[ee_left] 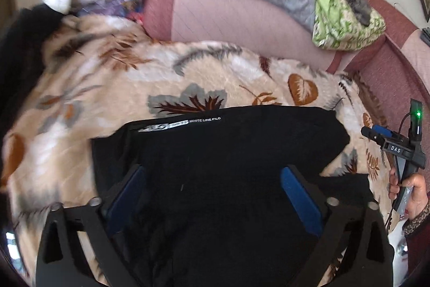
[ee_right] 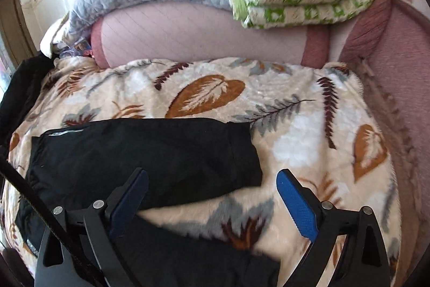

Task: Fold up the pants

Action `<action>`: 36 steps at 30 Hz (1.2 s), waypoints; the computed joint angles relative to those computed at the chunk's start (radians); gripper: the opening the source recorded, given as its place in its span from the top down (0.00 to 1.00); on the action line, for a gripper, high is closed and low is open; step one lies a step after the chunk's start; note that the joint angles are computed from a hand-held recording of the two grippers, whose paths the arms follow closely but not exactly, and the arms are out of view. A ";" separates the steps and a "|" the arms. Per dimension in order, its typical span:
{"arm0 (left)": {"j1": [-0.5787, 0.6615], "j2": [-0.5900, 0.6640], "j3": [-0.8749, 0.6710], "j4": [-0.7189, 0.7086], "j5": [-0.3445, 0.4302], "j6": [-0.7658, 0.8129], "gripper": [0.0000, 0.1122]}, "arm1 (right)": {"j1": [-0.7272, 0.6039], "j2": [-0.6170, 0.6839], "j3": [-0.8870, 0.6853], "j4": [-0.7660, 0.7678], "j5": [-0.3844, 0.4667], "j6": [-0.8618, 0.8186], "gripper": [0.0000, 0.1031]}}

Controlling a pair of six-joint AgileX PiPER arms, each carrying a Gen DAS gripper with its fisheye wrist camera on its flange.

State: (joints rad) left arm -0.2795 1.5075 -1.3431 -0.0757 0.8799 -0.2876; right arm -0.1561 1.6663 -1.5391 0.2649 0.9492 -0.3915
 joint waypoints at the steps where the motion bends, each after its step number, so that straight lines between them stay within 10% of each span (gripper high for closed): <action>1: 0.019 0.050 -0.032 -0.029 0.003 0.032 0.22 | 0.005 0.044 -0.029 0.001 -0.005 0.003 0.06; 11: 0.069 0.501 -0.438 -0.064 0.111 0.322 0.23 | 0.055 0.455 -0.431 0.004 0.064 -0.046 0.07; 22: 0.016 0.623 -0.560 0.017 0.155 0.396 0.13 | 0.101 0.604 -0.556 -0.032 0.087 -0.165 0.08; 24: 0.017 0.623 -0.581 0.000 0.183 0.411 0.44 | 0.097 0.585 -0.519 0.008 0.066 -0.184 0.24; 27: 0.030 0.600 -0.590 -0.047 0.226 0.450 0.81 | 0.098 0.554 -0.481 0.080 0.085 -0.226 0.88; 36: -0.012 0.371 -0.375 -0.024 0.115 0.379 0.87 | 0.106 0.400 -0.347 0.086 0.057 -0.165 0.94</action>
